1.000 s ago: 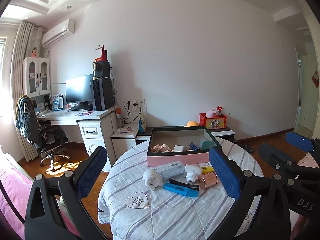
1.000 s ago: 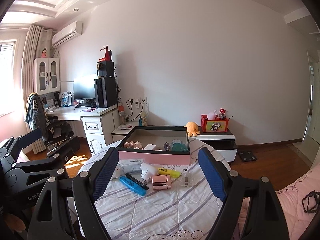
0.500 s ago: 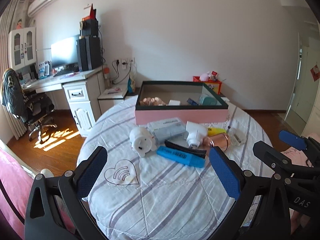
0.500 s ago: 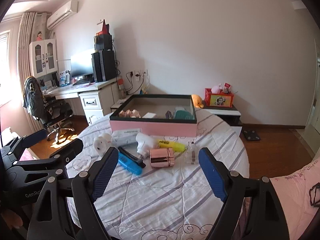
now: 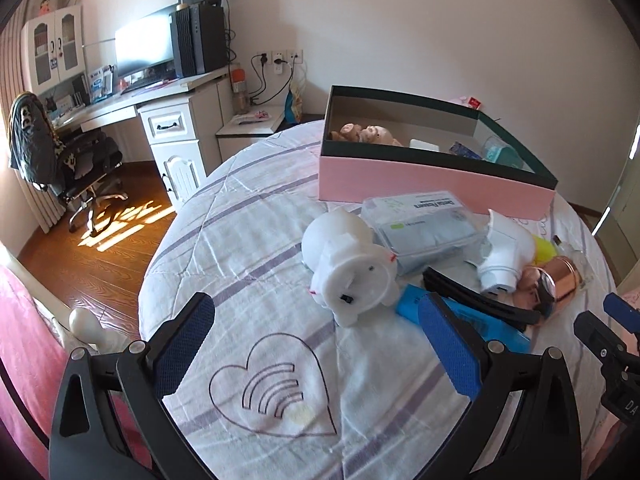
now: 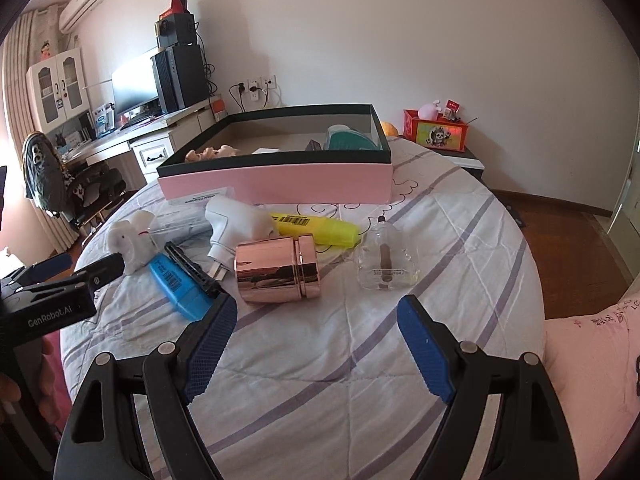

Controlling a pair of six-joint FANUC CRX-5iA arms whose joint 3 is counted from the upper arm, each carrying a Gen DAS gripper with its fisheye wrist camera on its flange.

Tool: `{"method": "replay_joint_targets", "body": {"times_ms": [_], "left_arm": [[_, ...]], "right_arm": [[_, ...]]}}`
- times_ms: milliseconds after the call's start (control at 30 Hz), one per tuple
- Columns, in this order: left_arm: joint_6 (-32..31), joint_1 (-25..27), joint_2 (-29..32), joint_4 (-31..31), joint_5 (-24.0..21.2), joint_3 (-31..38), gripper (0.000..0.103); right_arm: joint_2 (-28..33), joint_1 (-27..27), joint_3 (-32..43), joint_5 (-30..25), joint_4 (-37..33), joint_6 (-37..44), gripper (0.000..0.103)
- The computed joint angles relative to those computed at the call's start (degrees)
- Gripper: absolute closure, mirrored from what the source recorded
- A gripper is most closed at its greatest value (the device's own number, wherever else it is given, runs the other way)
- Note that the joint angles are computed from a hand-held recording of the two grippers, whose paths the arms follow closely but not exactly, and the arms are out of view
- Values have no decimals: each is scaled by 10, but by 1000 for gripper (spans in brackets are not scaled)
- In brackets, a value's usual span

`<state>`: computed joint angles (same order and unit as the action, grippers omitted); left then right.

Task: Organize rigid objects
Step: 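Grasp the white night-light with the left gripper while the right grasps the rose-gold cylinder, then carry the night-light and rose-gold cylinder into the pink box and release both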

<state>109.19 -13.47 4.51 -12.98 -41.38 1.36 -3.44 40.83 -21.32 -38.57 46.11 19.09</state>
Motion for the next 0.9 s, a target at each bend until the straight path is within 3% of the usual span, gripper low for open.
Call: {"method": "replay_joint_targets", "body": {"times_ms": [367,433,500,600,733,833,900], "left_arm": [[-45,7,67,16,-25,68,0],[-91,18,72,62,-17,59,8],[-136,26,71,106,-5,44,34],[-132,22,64,90,1,37,51],[-147,25,45,105,22,12,53],[-153,26,23,118,40,-11,53],[-155,23,10,120,44,-21,53]], "right_arm": [[47,-19,61,24,-93,92,19],[54,-20,71,28,-107,103,19],[66,-21,90,19,-128,123,19],[87,-19,116,-1,-136,132,19],[104,-33,157,-11,-228,209,22],[101,-35,153,-4,-232,223,33],[98,-34,148,1,-230,224,33]]}}
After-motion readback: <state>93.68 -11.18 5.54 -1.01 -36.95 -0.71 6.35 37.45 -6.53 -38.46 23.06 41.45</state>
